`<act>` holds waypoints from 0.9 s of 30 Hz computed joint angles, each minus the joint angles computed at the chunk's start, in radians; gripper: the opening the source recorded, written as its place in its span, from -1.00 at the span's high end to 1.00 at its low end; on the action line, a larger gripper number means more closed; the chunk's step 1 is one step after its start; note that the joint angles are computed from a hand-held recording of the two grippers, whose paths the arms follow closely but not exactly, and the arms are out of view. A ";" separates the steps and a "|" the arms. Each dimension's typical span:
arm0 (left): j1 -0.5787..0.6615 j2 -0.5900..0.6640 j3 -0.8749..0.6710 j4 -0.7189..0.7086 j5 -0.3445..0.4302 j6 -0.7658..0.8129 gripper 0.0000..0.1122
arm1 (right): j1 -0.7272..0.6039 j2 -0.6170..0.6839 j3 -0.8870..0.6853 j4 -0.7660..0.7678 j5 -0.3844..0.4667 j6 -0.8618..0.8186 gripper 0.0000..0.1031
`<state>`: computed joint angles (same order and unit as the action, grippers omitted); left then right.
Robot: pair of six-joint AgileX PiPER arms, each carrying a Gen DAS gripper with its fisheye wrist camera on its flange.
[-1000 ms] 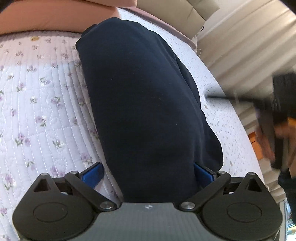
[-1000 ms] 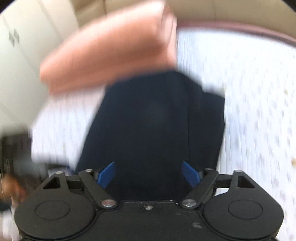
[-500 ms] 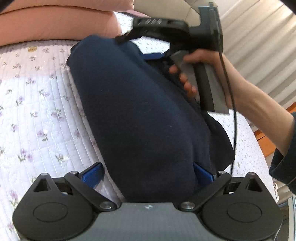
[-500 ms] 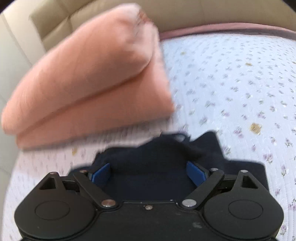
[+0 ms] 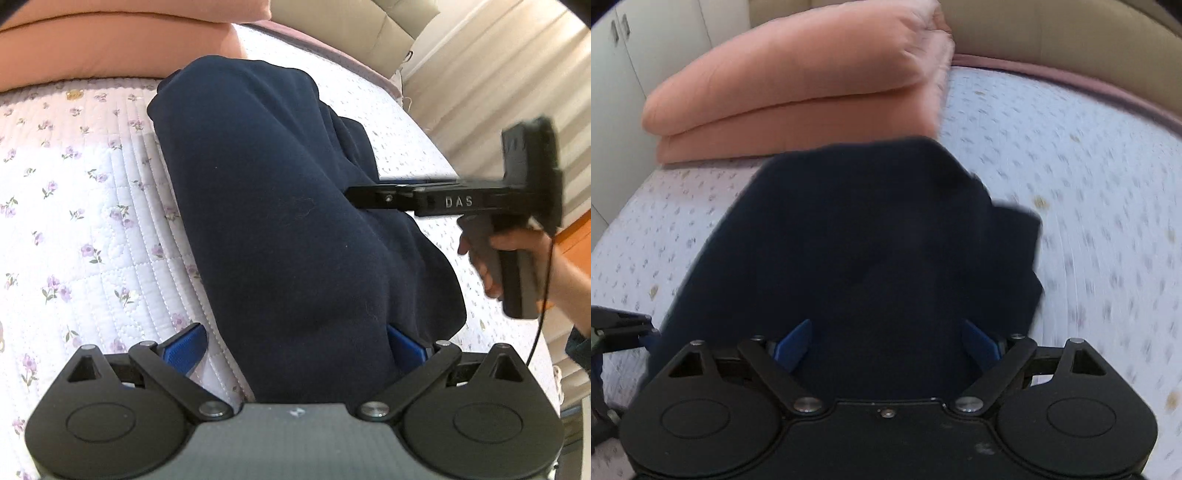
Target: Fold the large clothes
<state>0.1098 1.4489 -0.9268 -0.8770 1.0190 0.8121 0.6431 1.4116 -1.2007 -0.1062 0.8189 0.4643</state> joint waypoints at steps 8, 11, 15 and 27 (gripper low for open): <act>-0.022 -0.010 -0.009 0.029 -0.013 -0.049 -0.84 | 0.148 -0.161 -0.008 -0.229 0.156 0.244 -0.98; -0.026 -0.021 0.004 0.025 -0.027 -0.049 -0.84 | 0.319 -0.178 -0.020 -0.288 0.177 0.269 -0.99; -0.023 -0.022 0.007 0.029 -0.026 -0.043 -0.84 | 0.452 -0.111 0.008 -0.331 0.230 0.259 -0.99; -0.053 -0.065 0.060 0.028 -0.069 -0.065 -0.84 | 0.369 -0.322 0.293 -0.228 0.208 0.339 -1.00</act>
<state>0.0564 1.3834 -0.8666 -0.8487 0.9499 0.7469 1.0121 1.0896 -0.9074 -0.3342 1.0267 0.8036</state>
